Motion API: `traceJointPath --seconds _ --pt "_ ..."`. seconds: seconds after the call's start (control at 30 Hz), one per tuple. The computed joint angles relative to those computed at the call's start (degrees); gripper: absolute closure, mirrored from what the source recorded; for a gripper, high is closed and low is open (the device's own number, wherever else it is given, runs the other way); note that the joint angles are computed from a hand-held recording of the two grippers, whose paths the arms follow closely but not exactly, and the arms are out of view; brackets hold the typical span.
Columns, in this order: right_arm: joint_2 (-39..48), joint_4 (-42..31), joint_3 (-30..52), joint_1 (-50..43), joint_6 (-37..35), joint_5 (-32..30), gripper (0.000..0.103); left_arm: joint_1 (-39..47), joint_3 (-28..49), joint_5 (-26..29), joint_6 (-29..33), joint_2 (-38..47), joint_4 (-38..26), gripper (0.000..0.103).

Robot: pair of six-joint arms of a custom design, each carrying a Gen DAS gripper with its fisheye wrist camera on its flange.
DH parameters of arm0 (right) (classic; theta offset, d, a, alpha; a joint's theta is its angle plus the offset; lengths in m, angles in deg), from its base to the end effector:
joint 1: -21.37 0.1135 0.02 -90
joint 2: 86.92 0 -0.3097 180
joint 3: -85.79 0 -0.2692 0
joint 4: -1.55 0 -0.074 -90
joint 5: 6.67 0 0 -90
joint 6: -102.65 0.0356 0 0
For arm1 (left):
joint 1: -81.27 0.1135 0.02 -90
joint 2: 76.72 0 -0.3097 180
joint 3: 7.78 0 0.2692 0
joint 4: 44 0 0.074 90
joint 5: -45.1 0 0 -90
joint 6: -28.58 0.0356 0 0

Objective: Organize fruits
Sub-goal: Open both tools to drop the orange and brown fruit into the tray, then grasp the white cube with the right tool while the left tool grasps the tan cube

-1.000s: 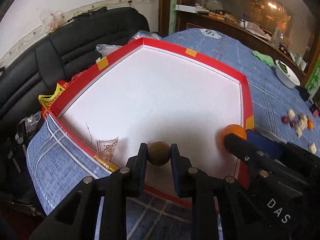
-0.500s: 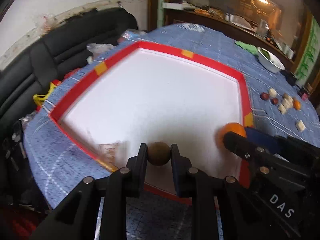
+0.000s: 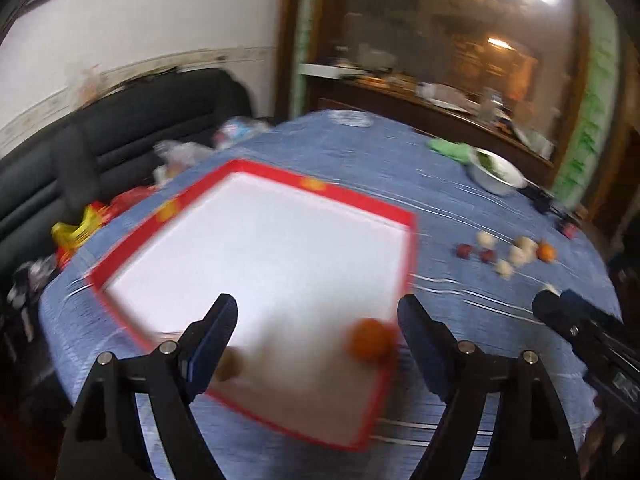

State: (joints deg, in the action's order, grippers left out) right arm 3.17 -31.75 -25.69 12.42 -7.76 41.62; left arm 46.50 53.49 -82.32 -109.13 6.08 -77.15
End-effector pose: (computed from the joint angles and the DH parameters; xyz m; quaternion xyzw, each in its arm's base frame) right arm 0.3284 -0.0277 0.2420 -0.1959 0.8757 0.2569 0.3588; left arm 0.2512 -0.1480 0.2385 -0.1984 0.8858 0.0404 0.4176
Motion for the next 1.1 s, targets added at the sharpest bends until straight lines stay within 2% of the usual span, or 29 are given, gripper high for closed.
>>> traceJointPath --seconds 0.1,0.2,0.37,0.5,0.6,0.67,0.73,1.03,1.1 --pt "1.37 3.94 -0.28 -6.04 -2.12 3.30 0.031 -1.87 4.07 3.05 3.22 4.62 1.43 0.021" --pt "7.62 3.82 4.04 -10.70 -3.18 6.39 0.031 -2.71 9.79 6.27 6.47 11.33 1.95 0.021" --pt "16.03 3.16 11.54 -12.38 -4.27 9.36 0.033 -2.37 18.50 9.78 9.35 20.52 1.34 0.021" --pt "20.69 2.36 16.44 -10.71 -5.40 12.22 0.049 -1.63 25.01 12.12 10.88 26.31 -0.05 0.021" --pt "23.17 2.13 18.91 -9.76 -5.07 13.11 0.054 -1.05 27.59 13.23 10.60 28.78 0.15 0.021" --pt "25.61 -0.65 22.01 -8.81 -6.15 13.60 0.054 -0.57 28.84 14.28 10.22 30.10 0.38 0.021" --pt "26.96 -2.36 23.29 -8.18 -7.61 14.71 0.070 -0.15 30.23 14.64 9.66 31.55 0.57 0.022" --pt "26.95 -0.64 23.77 -11.83 -2.87 10.49 0.070 0.30 42.88 16.13 8.76 40.86 -3.34 0.023" --pt "27.25 -1.04 24.39 -12.30 -2.37 8.96 0.070 0.24 46.61 15.84 8.68 43.54 -5.95 0.035"
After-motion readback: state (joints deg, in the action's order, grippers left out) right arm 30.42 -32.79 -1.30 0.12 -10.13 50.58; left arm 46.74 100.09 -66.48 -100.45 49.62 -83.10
